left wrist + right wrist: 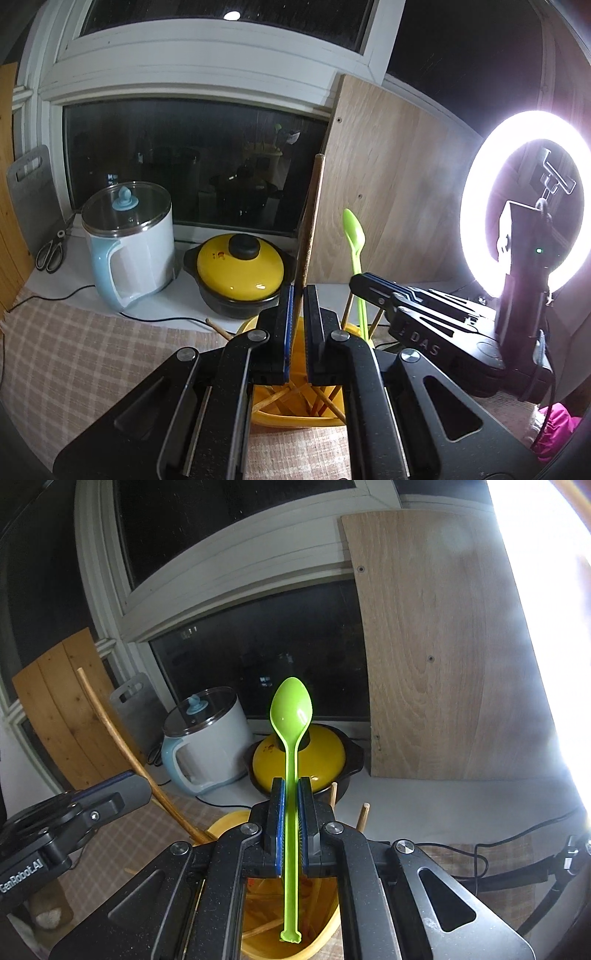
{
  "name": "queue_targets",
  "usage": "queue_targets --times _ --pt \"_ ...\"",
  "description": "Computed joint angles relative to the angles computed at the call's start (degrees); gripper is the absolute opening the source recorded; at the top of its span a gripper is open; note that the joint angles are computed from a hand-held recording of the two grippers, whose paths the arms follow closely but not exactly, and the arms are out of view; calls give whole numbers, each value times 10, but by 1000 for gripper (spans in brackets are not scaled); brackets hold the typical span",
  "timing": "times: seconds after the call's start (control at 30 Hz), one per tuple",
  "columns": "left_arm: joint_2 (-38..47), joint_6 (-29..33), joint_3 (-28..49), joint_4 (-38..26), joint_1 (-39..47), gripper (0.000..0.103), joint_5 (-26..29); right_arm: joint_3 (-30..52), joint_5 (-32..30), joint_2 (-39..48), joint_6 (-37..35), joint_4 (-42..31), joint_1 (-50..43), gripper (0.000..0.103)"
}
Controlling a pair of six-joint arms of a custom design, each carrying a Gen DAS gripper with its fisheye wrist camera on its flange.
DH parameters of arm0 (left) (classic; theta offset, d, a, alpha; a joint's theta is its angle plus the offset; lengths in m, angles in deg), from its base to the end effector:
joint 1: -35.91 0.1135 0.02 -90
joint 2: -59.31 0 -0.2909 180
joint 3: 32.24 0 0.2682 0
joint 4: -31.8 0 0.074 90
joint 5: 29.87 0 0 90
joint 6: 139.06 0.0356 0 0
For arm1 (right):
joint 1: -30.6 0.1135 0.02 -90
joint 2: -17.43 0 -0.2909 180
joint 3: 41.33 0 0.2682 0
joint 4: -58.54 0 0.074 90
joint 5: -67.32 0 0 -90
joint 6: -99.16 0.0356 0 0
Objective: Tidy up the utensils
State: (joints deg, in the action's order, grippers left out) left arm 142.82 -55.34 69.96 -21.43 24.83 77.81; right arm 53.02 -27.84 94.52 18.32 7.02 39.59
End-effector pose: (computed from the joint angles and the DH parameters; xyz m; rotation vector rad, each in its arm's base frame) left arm 0.3218 -0.0740 0.4273 0.2692 2.1689 -0.5077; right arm 0.2974 0.0503 0.4150 -0.0487 2.1788 0.2787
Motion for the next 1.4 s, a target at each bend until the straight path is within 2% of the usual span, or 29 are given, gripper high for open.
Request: queue_targets --times 0.67,1.4 --pt "-14 -2 -40 -3 -1 3 6 -43 -29 -5 5 23 -6 5" --pt "-41 4 -65 -15 1 3 -2 -62 -62 -39 8 -27 -24 7"
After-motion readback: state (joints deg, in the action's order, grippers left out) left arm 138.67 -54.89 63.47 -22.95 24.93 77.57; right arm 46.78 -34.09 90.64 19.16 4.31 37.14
